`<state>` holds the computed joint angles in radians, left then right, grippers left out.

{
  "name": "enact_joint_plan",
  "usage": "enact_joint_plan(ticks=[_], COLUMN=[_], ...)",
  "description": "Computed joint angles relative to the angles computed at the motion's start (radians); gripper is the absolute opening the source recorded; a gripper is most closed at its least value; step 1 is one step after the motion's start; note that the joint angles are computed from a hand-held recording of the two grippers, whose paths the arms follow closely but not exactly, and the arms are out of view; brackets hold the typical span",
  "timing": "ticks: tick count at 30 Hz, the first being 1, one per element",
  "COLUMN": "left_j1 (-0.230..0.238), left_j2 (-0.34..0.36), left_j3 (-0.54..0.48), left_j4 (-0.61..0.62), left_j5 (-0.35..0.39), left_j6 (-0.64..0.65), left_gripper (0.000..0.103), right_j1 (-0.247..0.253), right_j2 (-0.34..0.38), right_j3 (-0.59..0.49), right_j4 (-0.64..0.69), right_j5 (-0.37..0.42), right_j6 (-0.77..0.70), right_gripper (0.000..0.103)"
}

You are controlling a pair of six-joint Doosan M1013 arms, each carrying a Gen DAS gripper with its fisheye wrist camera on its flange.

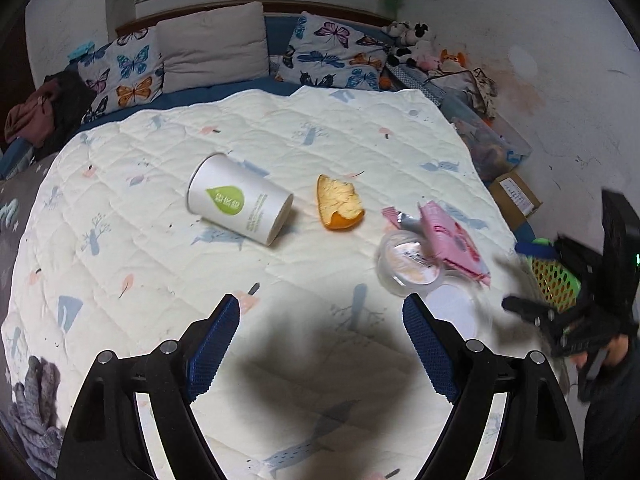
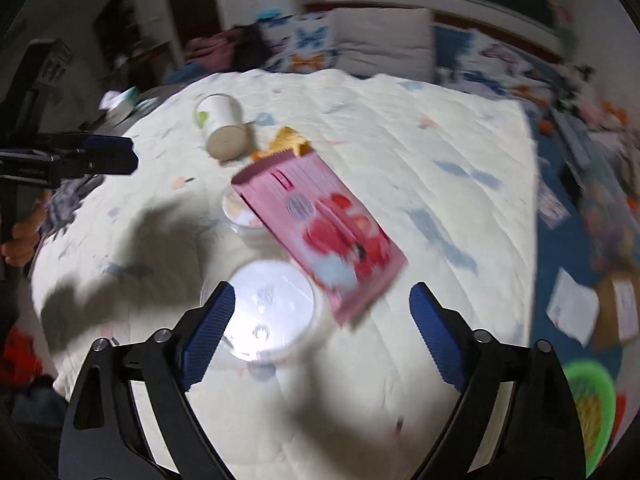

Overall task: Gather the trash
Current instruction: 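Move both open grippers back over the trash on the bed, then close the right gripper on the pink wafer package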

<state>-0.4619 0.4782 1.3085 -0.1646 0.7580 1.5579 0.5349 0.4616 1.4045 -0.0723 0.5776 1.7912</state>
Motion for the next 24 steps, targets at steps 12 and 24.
enact_joint_plan(ticks=[12, 24], left_j1=[0.007, 0.011], left_j2=[0.025, 0.053], left_j3=[-0.017, -0.046], left_j4=[0.005, -0.015], left_j5=[0.027, 0.05], left_j6=[0.034, 0.026], left_gripper=[0.081, 0.081], right_j1=[-0.085, -0.117], right_j2=[0.132, 0.178], right_j3=[-0.2, -0.24], right_j4=[0.435, 0.579], right_j5=[0.226, 0.293], right_j6=[-0.595, -0.679], right_gripper=[0.097, 0.096])
